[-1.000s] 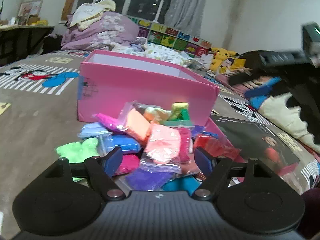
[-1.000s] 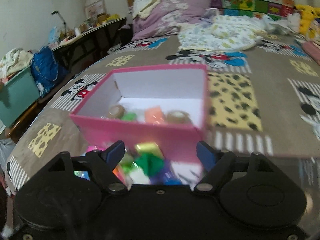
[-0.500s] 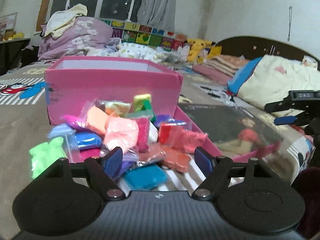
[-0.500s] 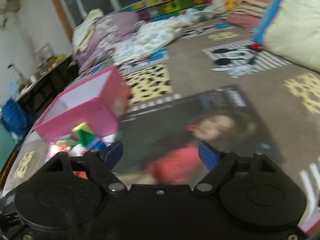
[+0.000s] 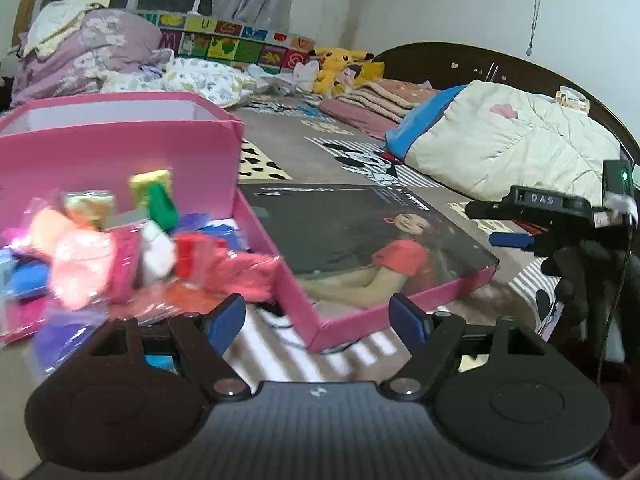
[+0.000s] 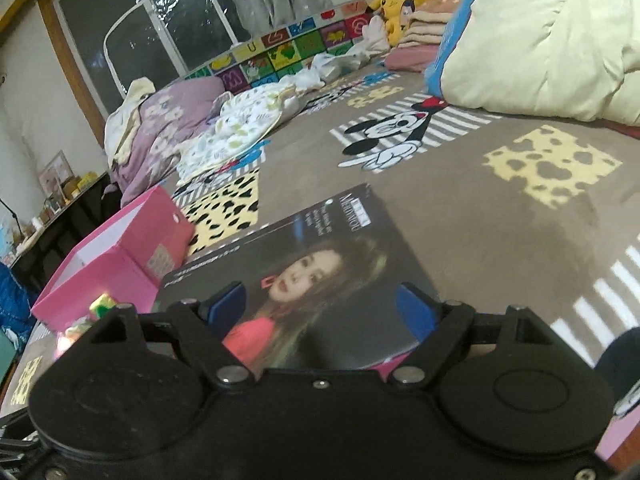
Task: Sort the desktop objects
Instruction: 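Move the right gripper to the black photo album and grasp its edge, then lift the black photo album with the right gripper toward the pink box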
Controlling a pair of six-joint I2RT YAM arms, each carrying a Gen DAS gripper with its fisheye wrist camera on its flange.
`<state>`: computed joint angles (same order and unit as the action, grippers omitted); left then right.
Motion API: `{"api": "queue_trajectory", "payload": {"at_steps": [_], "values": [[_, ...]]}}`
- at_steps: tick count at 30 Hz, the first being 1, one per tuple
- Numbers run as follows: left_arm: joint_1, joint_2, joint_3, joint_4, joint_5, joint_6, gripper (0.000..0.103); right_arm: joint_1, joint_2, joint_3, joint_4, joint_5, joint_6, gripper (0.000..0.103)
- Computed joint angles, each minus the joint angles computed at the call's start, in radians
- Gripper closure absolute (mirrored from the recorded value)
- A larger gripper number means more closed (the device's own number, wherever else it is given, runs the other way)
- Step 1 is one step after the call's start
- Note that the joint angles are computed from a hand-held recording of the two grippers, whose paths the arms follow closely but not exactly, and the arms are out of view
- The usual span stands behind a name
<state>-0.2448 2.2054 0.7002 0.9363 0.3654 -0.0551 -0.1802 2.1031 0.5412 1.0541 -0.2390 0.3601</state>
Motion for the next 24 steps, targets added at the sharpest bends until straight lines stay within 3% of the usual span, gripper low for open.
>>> {"api": "queue_trajectory", "payload": {"at_steps": [7, 12, 19, 24], "values": [[-0.059, 0.053, 0.178, -0.189, -0.073, -0.039, 0.025, -0.006, 0.081, 0.053, 0.035, -0.005, -0.008, 0.021], [-0.100, 0.074, 0.242, -0.265, -0.125, -0.024, 0.025, -0.027, 0.112, 0.085, 0.042, 0.021, -0.011, 0.021], [-0.134, 0.116, 0.350, -0.361, -0.179, -0.024, 0.024, -0.074, 0.143, 0.201, -0.146, -0.031, -0.017, 0.020], [-0.134, 0.117, 0.397, -0.433, -0.181, -0.022, 0.023, -0.045, 0.125, 0.234, -0.269, -0.026, -0.096, 0.013]]}}
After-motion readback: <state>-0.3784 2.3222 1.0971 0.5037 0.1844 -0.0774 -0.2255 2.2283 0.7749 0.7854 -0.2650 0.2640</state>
